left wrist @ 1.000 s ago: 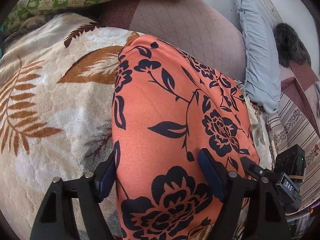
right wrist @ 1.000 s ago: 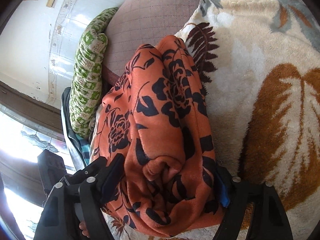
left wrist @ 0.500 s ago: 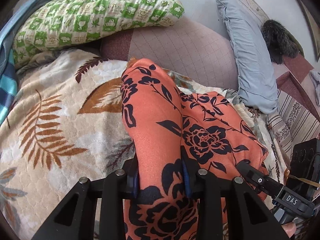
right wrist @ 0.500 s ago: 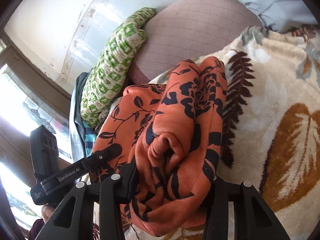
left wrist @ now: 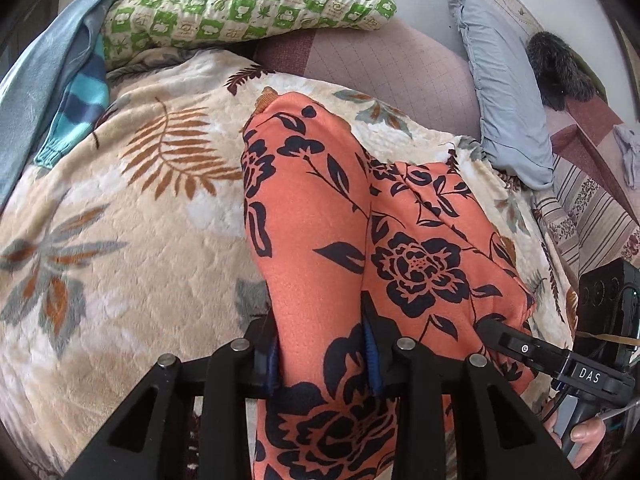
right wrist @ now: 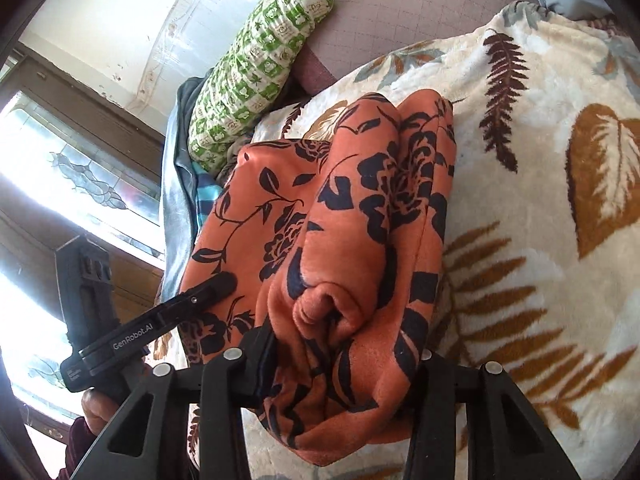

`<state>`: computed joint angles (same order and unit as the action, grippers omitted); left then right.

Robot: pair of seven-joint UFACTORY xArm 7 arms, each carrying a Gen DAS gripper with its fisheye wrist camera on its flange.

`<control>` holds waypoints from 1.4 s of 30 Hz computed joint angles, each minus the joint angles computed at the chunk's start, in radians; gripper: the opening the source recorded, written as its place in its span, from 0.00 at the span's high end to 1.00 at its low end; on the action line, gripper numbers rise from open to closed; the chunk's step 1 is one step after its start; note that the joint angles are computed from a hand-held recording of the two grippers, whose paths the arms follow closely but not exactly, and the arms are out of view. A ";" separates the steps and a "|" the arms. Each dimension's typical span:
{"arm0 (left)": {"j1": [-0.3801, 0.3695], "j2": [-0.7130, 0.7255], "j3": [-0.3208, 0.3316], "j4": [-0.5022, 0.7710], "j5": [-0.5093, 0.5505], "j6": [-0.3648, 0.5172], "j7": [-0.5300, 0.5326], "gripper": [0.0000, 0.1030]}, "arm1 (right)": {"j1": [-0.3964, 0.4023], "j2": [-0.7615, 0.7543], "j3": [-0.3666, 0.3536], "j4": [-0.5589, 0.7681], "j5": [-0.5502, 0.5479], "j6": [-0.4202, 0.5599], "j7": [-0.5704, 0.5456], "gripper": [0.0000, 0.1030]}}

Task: Fold small clothes
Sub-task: 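Open the left tool and pull it back from the shirt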

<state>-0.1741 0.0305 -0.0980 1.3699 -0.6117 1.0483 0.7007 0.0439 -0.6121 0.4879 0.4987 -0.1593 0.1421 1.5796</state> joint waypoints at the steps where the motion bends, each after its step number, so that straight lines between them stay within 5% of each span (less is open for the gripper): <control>1: -0.004 -0.011 -0.002 -0.021 0.039 -0.028 -0.005 0.56 | -0.003 -0.004 0.020 -0.006 0.011 0.013 0.029 0.57; 3: -0.013 -0.044 -0.005 -0.070 0.094 -0.102 0.007 0.43 | 0.025 0.013 0.013 0.012 0.023 0.107 0.041 0.51; 5: -0.021 -0.088 -0.006 -0.123 0.141 -0.190 0.012 0.20 | 0.072 0.010 -0.019 0.010 0.036 0.151 0.051 0.39; 7: -0.026 -0.124 0.004 -0.158 0.158 -0.241 0.037 0.19 | 0.089 -0.039 -0.021 -0.005 0.033 0.173 0.080 0.37; 12: -0.043 -0.202 0.035 -0.213 0.126 -0.313 0.103 0.19 | 0.037 -0.207 0.087 0.048 -0.081 0.399 0.171 0.34; 17: -0.068 -0.251 0.057 -0.240 0.092 -0.361 0.153 0.19 | 0.002 -0.167 0.111 0.159 -0.195 0.444 0.102 0.35; 27: -0.078 -0.161 0.045 -0.191 0.126 -0.453 0.115 0.19 | -0.054 0.204 -0.038 0.397 -0.314 0.312 -0.056 0.43; 34: -0.065 -0.067 0.009 -0.173 0.213 -0.480 0.050 0.18 | 0.055 0.353 -0.237 0.353 -0.154 0.318 -0.148 0.48; 37: -0.061 -0.052 -0.005 -0.185 0.275 -0.497 -0.011 0.15 | 0.028 0.300 -0.226 0.252 -0.232 0.189 -0.073 0.54; 42: -0.055 -0.086 -0.003 -0.190 0.295 -0.468 -0.020 0.15 | 0.033 0.211 -0.193 0.223 -0.196 0.232 -0.049 0.54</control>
<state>-0.2288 -0.0551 -0.1008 1.1796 -0.3163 0.5805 0.6809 0.0770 -0.4008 0.2950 0.7213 -0.3555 0.3742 1.5303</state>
